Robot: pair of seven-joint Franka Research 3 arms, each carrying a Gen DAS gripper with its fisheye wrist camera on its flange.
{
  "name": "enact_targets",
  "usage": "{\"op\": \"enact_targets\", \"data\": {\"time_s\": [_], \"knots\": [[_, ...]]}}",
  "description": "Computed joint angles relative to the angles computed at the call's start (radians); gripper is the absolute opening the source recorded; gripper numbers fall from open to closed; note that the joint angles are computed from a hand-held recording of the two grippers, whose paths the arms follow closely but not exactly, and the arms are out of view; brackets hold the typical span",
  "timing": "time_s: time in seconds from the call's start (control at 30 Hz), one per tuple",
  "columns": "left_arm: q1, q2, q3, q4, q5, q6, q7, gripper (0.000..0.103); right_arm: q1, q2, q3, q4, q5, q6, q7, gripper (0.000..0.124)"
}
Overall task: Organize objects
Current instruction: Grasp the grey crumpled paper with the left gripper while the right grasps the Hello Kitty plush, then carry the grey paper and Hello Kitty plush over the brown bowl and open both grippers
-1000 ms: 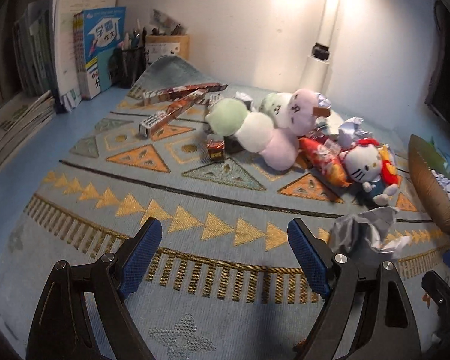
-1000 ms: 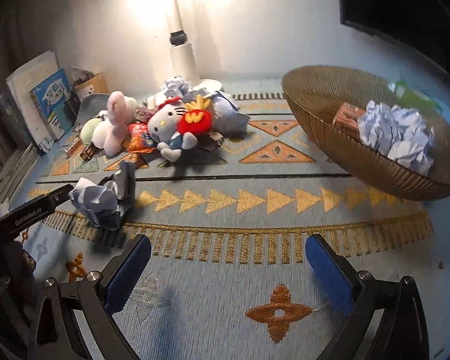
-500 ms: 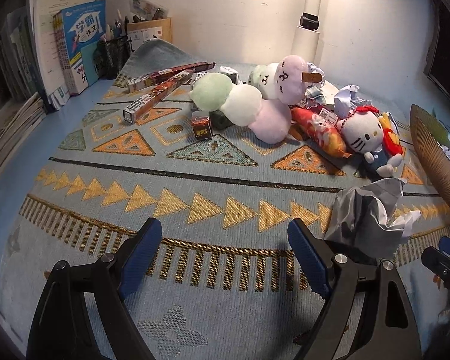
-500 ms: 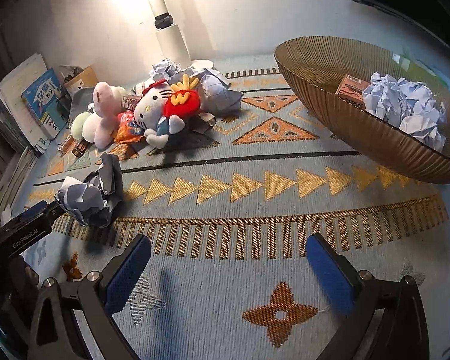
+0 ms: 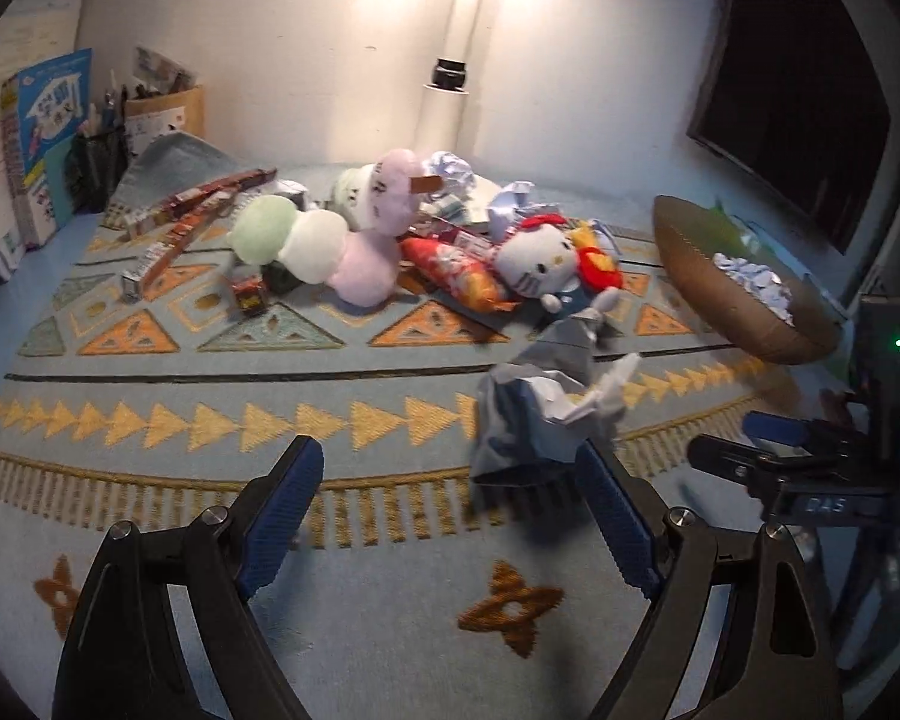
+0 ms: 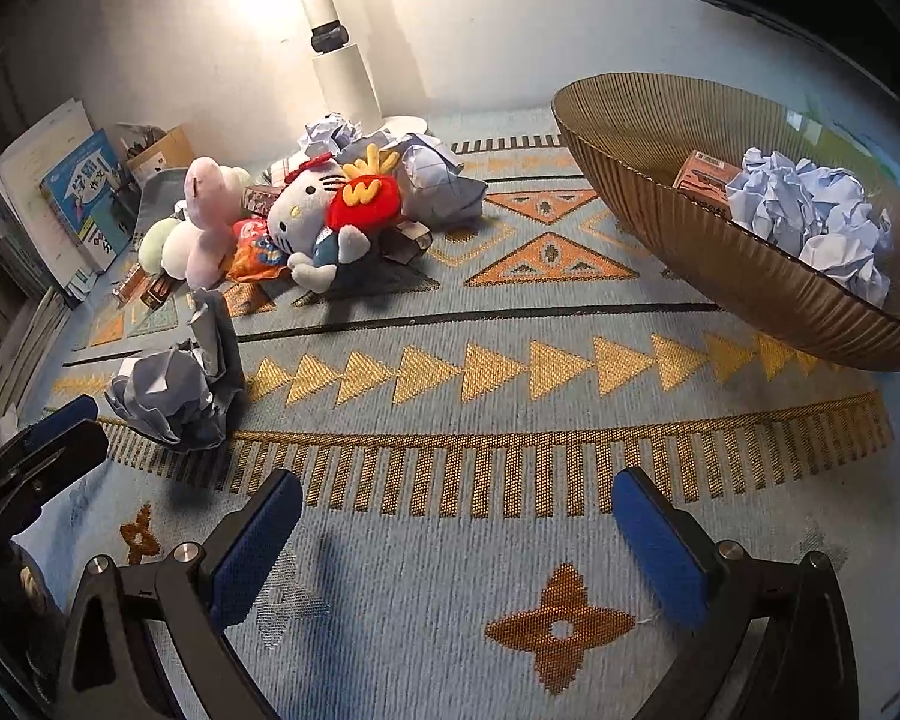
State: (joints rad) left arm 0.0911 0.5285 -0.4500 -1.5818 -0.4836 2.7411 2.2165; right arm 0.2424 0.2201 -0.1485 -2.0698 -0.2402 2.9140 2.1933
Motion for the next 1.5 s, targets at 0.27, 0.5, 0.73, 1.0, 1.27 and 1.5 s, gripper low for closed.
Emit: {"op": "enact_targets", "data": {"time_s": [0.27, 0.5, 0.73, 1.0, 1.27, 1.5], "knots": [[-0.118, 0.108, 0.066, 0.177, 0.113, -0.104, -0.127, 0.098, 0.012, -0.009, -0.032, 0.002, -0.087, 0.039, 0.114, 0.103], [-0.11, 0.172, 0.064, 0.272, 0.156, -0.129, -0.212, 0.055, 0.009, 0.147, 0.003, 0.264, -0.004, -0.03, -0.04, 0.103], [-0.019, 0.181, 0.014, 0.24, 0.105, 0.003, -0.312, 0.056, 0.056, 0.403, -0.056, 0.63, -0.044, -0.231, -0.15, 0.083], [-0.024, 0.188, 0.009, 0.239, 0.129, 0.041, -0.341, 0.058, -0.058, 0.28, 0.091, 0.454, 0.2, -0.125, -0.31, 0.038], [-0.041, 0.162, 0.022, 0.198, 0.215, 0.09, -0.353, 0.058, -0.016, 0.067, 0.063, 0.142, 0.29, -0.13, -0.24, 0.039], [-0.048, 0.157, 0.03, 0.18, 0.268, 0.116, -0.385, 0.058, -0.052, -0.008, 0.11, 0.024, 0.359, -0.028, -0.318, 0.074]]}}
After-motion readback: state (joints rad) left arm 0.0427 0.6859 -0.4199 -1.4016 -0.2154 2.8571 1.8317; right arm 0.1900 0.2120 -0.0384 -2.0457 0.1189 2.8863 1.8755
